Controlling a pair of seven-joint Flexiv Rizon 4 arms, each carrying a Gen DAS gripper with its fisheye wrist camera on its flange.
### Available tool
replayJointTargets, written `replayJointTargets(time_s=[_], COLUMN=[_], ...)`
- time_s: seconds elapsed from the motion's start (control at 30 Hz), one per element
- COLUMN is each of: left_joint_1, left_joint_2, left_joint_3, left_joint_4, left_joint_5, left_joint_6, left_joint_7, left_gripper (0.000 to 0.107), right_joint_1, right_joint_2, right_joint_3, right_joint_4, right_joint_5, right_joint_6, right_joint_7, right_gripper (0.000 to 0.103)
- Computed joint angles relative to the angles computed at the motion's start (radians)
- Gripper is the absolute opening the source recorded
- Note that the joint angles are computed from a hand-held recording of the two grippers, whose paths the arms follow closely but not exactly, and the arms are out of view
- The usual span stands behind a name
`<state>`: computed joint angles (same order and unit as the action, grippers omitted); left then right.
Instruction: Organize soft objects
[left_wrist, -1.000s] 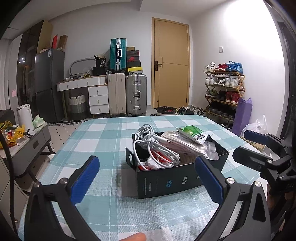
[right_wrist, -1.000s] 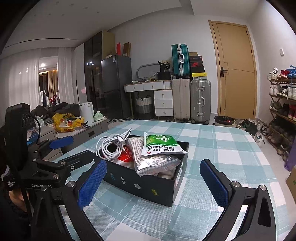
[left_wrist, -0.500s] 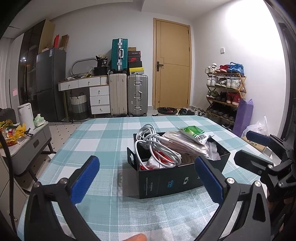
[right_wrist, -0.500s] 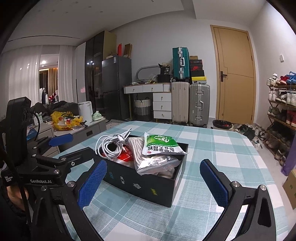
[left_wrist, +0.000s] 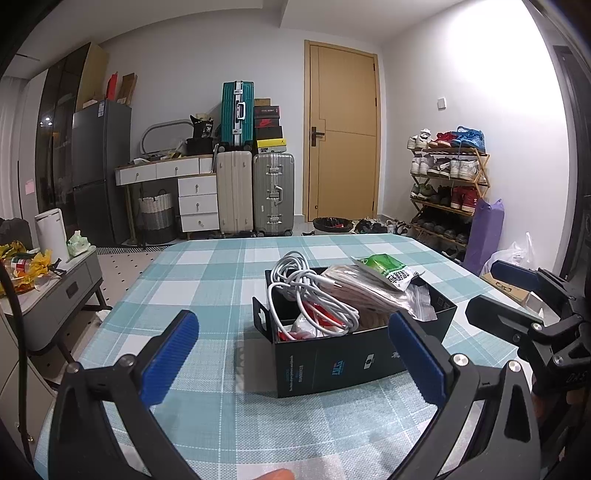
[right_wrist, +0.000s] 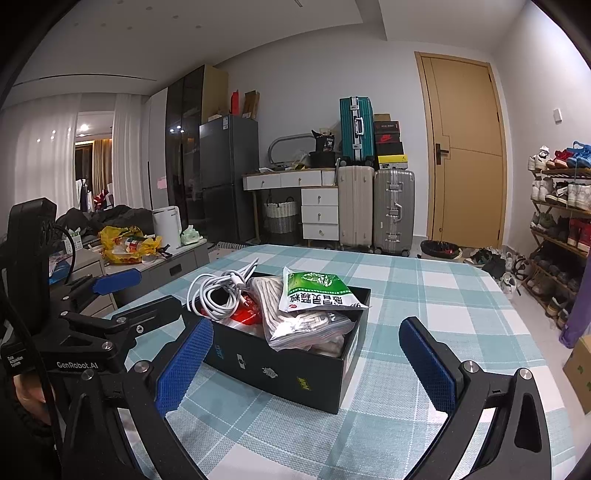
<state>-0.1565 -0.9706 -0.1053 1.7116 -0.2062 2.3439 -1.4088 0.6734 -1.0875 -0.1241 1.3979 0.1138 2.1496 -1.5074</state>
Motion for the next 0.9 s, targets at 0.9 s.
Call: replayJointTargets(time_s=[0.9], left_joint_1=[0.001], left_joint_2=[-0.003], left_joint_3=[0.002], left_joint_4=[0.000], left_joint_5=[0.003], left_joint_6=[0.010], left_joint_7=[-0.002], left_gripper=[0.103], right_joint_1=[-0.001], right_joint_2=[0.004], right_joint_3=[0.003], right_joint_4=[0.006], right_joint_5=[0.003], right_joint_6=[0.003], right_joint_7=[-0.003], right_gripper=[0.103])
